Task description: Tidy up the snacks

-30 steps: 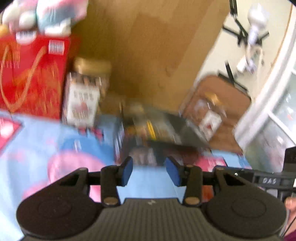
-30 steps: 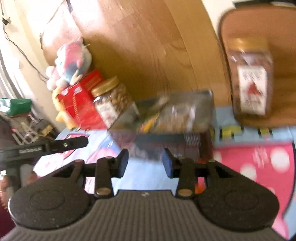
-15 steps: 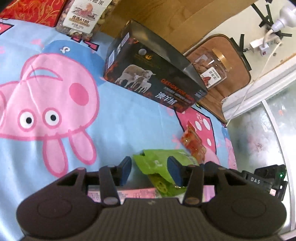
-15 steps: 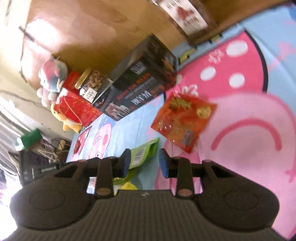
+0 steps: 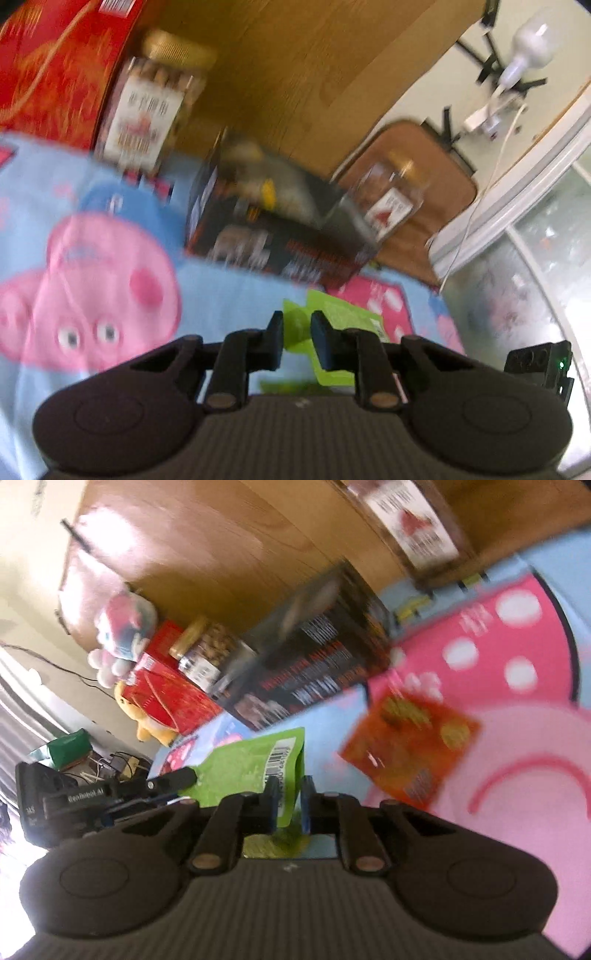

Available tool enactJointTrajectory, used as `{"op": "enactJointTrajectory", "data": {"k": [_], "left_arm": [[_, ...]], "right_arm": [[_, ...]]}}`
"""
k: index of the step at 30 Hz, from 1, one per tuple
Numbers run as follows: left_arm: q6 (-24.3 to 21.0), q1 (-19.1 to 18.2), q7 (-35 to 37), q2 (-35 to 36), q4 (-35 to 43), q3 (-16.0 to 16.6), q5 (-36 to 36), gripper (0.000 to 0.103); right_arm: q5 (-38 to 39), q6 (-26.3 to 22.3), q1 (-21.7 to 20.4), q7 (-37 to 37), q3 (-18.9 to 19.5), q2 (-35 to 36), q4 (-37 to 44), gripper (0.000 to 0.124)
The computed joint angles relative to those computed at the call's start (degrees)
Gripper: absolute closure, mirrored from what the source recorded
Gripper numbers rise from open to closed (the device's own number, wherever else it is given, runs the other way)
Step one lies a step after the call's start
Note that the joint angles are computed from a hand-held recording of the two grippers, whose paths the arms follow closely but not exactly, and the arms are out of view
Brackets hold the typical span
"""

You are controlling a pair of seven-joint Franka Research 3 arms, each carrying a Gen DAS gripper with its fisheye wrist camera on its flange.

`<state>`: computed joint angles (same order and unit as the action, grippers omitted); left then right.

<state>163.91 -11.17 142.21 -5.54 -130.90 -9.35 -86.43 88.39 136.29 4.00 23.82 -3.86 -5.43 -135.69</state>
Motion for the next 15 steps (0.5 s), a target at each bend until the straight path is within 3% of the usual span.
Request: {"op": "enactJointTrajectory", "data": {"k": [5,10,12,15], "left_arm": [[4.06,0.26,3.21,3.79,7.5,-0.44,-0.44,0.086],[8.77,1.43,-4.77,13.21,17.48,-2.21,9.25,0.086],[10.56,0.9,-13.03,17.48,20.61,-1.99,18.47,0.083],[10.01,-4.82,-32.23,22.36,22.96,4.78,39.21,0.081]], "right_arm": [[3.62,2.91,0.79,-5.29,0.76,1.35,5.7,0.109],[4.62,9.08,1.69,-8.24,2.51,7.79,15.28,0.11],[4.21,14.15,2.37,-10.28,3.66,11.59,19.66,0.109],[-4.13,21.06,3.66,-7.61,5.15,17.32,24.82,0.1]]}}
